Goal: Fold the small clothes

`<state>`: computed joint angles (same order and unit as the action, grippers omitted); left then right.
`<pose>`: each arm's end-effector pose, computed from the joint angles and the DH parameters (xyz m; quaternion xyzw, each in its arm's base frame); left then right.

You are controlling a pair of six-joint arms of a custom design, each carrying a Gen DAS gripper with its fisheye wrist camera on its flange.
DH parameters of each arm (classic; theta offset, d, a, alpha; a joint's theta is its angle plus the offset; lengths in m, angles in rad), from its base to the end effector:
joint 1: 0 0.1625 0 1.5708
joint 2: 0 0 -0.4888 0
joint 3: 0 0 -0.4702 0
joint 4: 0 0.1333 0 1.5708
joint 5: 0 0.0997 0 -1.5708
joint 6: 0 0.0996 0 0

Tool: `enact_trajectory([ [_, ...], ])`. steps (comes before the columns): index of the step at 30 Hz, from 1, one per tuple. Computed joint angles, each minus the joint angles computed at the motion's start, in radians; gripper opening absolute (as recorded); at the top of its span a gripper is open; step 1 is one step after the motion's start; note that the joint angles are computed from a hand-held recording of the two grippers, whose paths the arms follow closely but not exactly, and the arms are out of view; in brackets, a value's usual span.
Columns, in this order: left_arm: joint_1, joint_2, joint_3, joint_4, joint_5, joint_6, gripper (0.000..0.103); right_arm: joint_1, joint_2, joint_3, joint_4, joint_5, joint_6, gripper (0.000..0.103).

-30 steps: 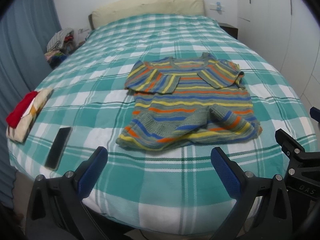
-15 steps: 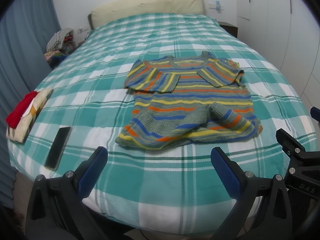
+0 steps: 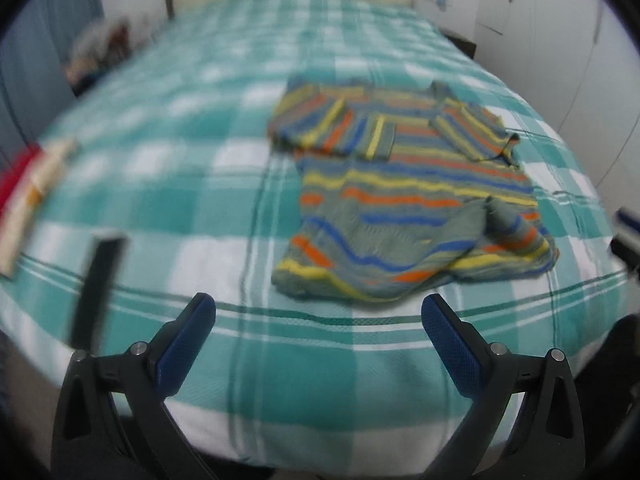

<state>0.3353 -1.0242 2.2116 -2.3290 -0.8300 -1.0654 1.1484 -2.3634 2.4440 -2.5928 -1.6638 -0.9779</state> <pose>-0.3968 -0.3506 0.0357 0.1542 0.9010 -0.2419 0.3256 0.0068 -0.2875 0.4900 0.2238 -0.8619 0.3198 0.3236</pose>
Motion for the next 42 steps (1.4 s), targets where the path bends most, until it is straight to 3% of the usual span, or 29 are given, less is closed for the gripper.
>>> enact_trajectory([
  [2, 0.071, 0.023, 0.017, -0.181, -0.077, 0.123, 0.102, -0.016, 0.111, -0.077, 0.163, -0.001, 0.007, 0.103],
  [4, 0.125, 0.061, -0.007, -0.257, -0.149, 0.214, 0.1, -0.005, 0.195, -0.112, 0.21, -0.003, 0.029, 0.103],
  [7, 0.163, 0.121, -0.064, -0.231, -0.143, 0.275, 0.073, 0.054, 0.344, -0.144, 0.187, -0.046, 0.034, 0.101],
  [8, 0.169, 0.133, -0.077, -0.216, -0.141, 0.284, 0.052, 0.071, 0.399, -0.166, 0.219, -0.06, 0.044, 0.091],
  [9, 0.177, 0.146, -0.09, -0.196, -0.142, 0.296, 0.017, 0.084, 0.443, -0.176, 0.226, -0.086, 0.053, 0.063],
  [10, 0.179, 0.149, -0.093, -0.179, -0.137, 0.298, 0.008, 0.088, 0.462, -0.18, 0.23, -0.099, 0.058, 0.043],
  [11, 0.174, 0.143, -0.081, -0.199, -0.137, 0.303, 0.008, 0.089, 0.475, -0.186, 0.262, -0.103, 0.06, 0.014],
  [12, 0.166, 0.128, -0.062, -0.227, -0.137, 0.31, 0.007, 0.09, 0.468, -0.183, 0.274, -0.103, 0.046, 0.008],
  [15, 0.12, 0.029, 0.024, -0.331, -0.183, 0.354, 0.006, 0.072, 0.337, -0.14, 0.329, -0.041, -0.09, 0.006],
  [18, 0.038, -0.103, 0.108, -0.293, -0.188, 0.335, 0.002, 0.027, 0.13, -0.114, 0.483, 0.009, -0.28, 0.006],
  [22, -0.013, -0.182, 0.164, -0.131, -0.238, 0.216, 0.002, -0.141, -0.099, -0.074, 0.608, 0.02, -0.538, 0.006],
  [25, -0.02, -0.207, 0.189, -0.058, -0.278, 0.097, 0.005, -0.315, -0.155, -0.049, 0.618, 0.037, -0.592, 0.007],
  [26, -0.025, -0.227, 0.203, -0.06, -0.281, 0.061, 0.016, -0.368, -0.167, -0.039, 0.596, 0.042, -0.587, 0.01],
  [28, -0.035, -0.274, 0.243, -0.138, -0.256, -0.002, 0.048, -0.405, -0.148, -0.041, 0.572, 0.03, -0.509, 0.019],
  [29, -0.036, -0.28, 0.252, -0.166, -0.234, -0.019, 0.074, -0.462, -0.152, -0.059, 0.608, 0.075, -0.48, 0.027],
  [30, -0.042, -0.284, 0.263, -0.198, -0.196, -0.049, 0.088, -0.495, -0.145, -0.078, 0.634, 0.116, -0.466, 0.048],
  [31, -0.038, -0.275, 0.264, -0.217, -0.169, -0.071, 0.089, -0.542, -0.145, -0.098, 0.681, 0.18, -0.445, 0.062],
  [32, -0.017, -0.256, 0.255, -0.229, -0.162, -0.076, 0.089, -0.599, -0.145, -0.118, 0.739, 0.264, -0.423, 0.08],
  [34, 0.038, -0.186, 0.212, -0.212, -0.194, -0.08, 0.085, -0.643, -0.12, -0.147, 0.828, 0.369, -0.36, 0.081],
  [36, 0.073, -0.12, 0.174, -0.18, -0.241, -0.062, 0.056, -0.613, -0.068, -0.136, 0.785, 0.371, -0.191, 0.081],
  [37, 0.083, -0.076, 0.147, -0.153, -0.265, -0.035, 0.047, -0.582, -0.049, -0.121, 0.751, 0.354, -0.123, 0.081],
  [38, 0.072, -0.036, 0.124, -0.116, -0.257, -0.009, 0.023, -0.566, -0.013, -0.115, 0.742, 0.332, -0.078, 0.076],
  [39, 0.066, -0.017, 0.117, -0.117, -0.255, 0.018, 0.005, -0.552, 0.016, -0.112, 0.754, 0.309, -0.067, 0.053],
  [40, 0.057, -0.003, 0.107, -0.114, -0.257, 0.033, 0.004, -0.544, 0.039, -0.109, 0.791, 0.286, -0.083, 0.036],
  [41, 0.046, -0.006, 0.104, -0.098, -0.247, 0.026, 0.003, -0.516, 0.052, -0.094, 0.792, 0.24, -0.089, 0.007],
  [42, 0.037, -0.026, 0.109, -0.102, -0.248, 0.024, 0.003, -0.497, 0.044, -0.078, 0.769, 0.21, -0.092, 0.007],
])
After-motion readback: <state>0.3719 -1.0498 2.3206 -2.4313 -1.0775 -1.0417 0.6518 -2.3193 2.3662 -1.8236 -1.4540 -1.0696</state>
